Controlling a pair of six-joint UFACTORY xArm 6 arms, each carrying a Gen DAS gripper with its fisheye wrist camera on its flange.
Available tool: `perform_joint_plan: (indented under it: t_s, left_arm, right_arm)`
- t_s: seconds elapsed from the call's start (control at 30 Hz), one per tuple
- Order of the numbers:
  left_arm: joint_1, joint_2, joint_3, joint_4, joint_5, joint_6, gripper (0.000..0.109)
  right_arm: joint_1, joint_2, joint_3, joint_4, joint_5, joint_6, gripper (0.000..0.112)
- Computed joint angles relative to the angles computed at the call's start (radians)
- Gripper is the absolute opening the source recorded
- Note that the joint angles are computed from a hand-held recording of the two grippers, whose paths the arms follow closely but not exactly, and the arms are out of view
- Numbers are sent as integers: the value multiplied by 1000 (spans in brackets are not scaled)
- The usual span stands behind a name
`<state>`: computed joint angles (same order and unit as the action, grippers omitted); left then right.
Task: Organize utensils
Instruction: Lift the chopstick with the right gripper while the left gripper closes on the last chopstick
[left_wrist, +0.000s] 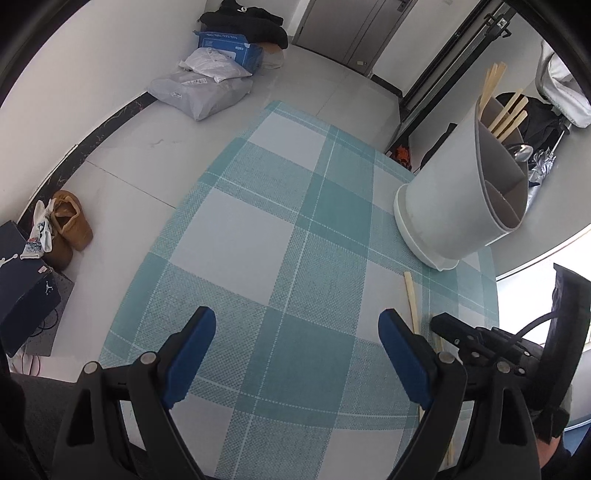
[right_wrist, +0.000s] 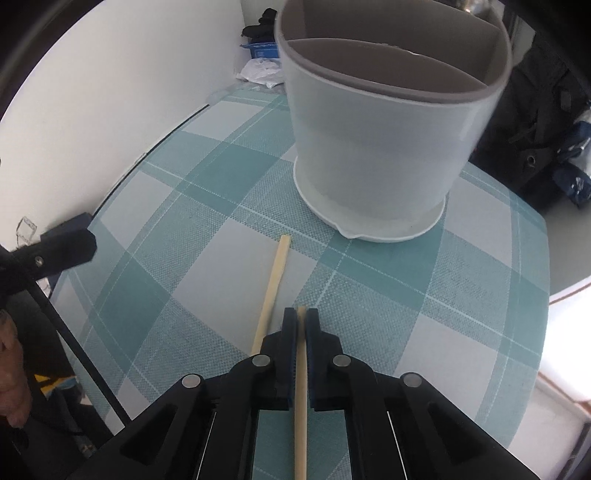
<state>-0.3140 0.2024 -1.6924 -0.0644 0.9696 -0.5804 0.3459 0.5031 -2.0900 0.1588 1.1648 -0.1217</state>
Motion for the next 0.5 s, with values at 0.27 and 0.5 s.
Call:
perform_joint_plan:
  t_s: [0.27, 0.5]
  left_arm:
    - [-66, 155, -214, 2, 76, 114, 88]
    - [-89, 374, -538, 48, 279, 85, 87]
  right_arm:
    - [-146, -93, 121, 324, -98, 53, 4]
    - [-238, -172, 226, 472, -147, 64, 4]
